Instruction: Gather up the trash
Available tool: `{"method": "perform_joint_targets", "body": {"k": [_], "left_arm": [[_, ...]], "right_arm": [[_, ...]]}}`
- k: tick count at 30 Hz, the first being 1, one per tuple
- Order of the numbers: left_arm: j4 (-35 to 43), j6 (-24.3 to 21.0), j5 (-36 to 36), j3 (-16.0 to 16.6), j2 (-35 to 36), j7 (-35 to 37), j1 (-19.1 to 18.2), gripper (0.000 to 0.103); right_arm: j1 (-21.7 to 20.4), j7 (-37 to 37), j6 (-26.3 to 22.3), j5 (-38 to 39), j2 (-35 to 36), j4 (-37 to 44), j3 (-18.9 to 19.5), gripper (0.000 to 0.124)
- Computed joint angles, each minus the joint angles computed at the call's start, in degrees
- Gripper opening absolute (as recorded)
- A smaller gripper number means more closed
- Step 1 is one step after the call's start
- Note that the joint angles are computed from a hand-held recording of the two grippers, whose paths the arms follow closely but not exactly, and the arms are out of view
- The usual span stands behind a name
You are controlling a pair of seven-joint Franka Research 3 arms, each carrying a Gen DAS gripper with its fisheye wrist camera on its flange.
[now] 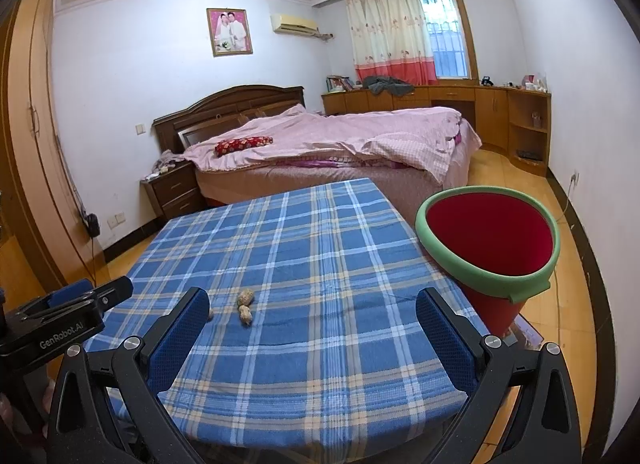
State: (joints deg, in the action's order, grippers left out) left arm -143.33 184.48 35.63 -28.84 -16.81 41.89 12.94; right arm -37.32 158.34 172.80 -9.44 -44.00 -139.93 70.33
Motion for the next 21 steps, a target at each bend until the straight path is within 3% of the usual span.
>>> {"method": "perform_joint_targets", "body": {"k": [21], "left_arm": [[-0.1, -0.3, 0.1, 0.8, 0.1, -0.1, -0.9, 0.071]], "right_arm": [[-0.2, 0.2, 0.2, -0.1, 0.7, 0.0, 0.5, 0.103]]}}
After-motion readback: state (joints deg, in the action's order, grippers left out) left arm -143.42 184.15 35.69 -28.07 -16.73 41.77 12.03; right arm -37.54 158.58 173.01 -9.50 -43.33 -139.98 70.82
